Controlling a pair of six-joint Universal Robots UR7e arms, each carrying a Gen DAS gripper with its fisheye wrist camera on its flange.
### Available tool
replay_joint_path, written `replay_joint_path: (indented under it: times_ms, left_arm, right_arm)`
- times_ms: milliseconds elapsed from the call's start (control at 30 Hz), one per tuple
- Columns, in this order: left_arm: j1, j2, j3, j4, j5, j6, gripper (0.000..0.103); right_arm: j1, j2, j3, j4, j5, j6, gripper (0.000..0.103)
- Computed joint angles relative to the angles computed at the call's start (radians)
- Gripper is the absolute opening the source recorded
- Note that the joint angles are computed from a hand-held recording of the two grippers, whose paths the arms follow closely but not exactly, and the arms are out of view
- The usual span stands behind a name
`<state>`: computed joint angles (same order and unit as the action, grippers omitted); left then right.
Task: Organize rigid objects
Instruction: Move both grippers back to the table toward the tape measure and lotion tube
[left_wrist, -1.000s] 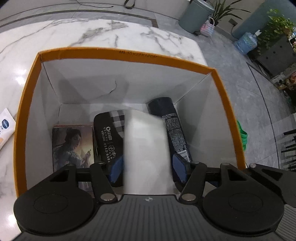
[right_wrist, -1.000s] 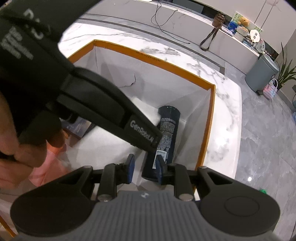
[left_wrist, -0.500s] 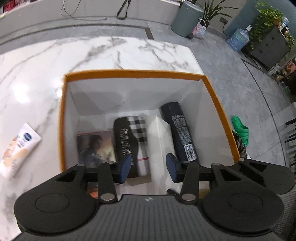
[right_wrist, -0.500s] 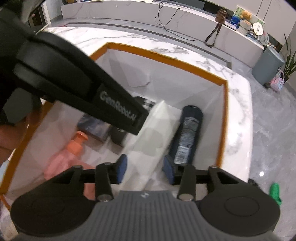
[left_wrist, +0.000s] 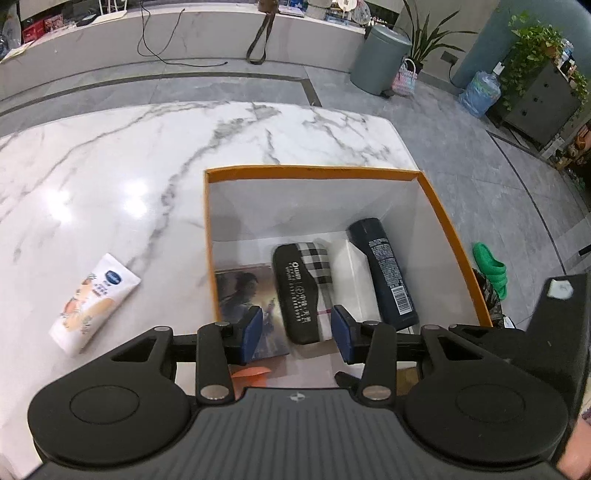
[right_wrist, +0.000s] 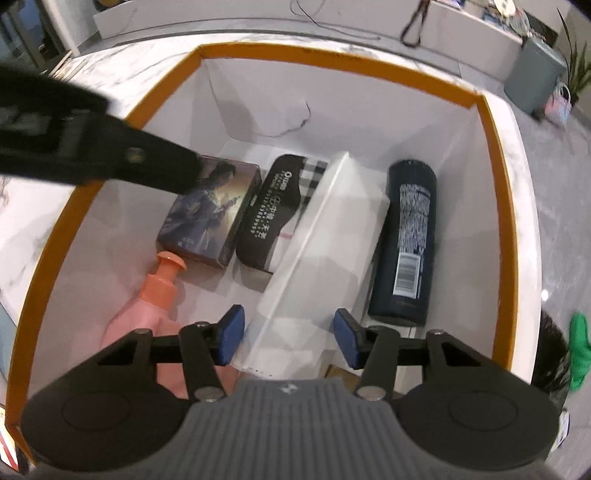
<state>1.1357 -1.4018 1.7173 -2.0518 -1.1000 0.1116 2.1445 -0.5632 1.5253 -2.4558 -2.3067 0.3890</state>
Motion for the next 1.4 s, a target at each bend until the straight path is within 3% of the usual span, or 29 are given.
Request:
replay_joint_path:
  times_ms: [100,200,300,500,600,933,1200,1400]
  left_arm:
    - [0.004,-0.012,-0.002,-0.002,0.002,0.002,0.05]
    - [0.016,-0.022,-0.013,0.004,-0.016,0.007,0.047]
    - [0.022,-0.036,-0.015,0.002,-0.033,0.021,0.042]
    - [0.025,-0.057,-0.008,-0.012,-0.027,0.047,0.043]
    - [0.033,-0.065,-0.014,-0.013,-0.03,0.058,0.043]
    - [0.06,-0.117,-0.034,0.002,-0.01,0.081,0.043]
    - [0.074,-0.181,-0.06,0.041,0.039,0.145,0.043]
    - [0.078,-0.244,-0.047,0.053,0.032,0.247,0.043]
  right_arm:
    - [0.0,0.014,-0.03,0.066,-0.011,0.034,0.059]
    - [0.007,0.028,-0.049,0.097,-0.039,0.058,0.057]
    - [0.011,0.029,-0.054,0.096,-0.05,0.042,0.048]
    - [0.006,0.037,-0.093,0.122,-0.075,0.036,0.037]
    - [0.015,0.062,-0.129,0.17,-0.164,0.041,0.031]
    - [0.034,0.071,-0.14,0.225,-0.2,0.06,0.032]
    - [0.093,0.077,-0.16,0.235,-0.22,0.086,0.037]
    - [0.153,0.099,-0.194,0.146,-0.225,0.012,0.039]
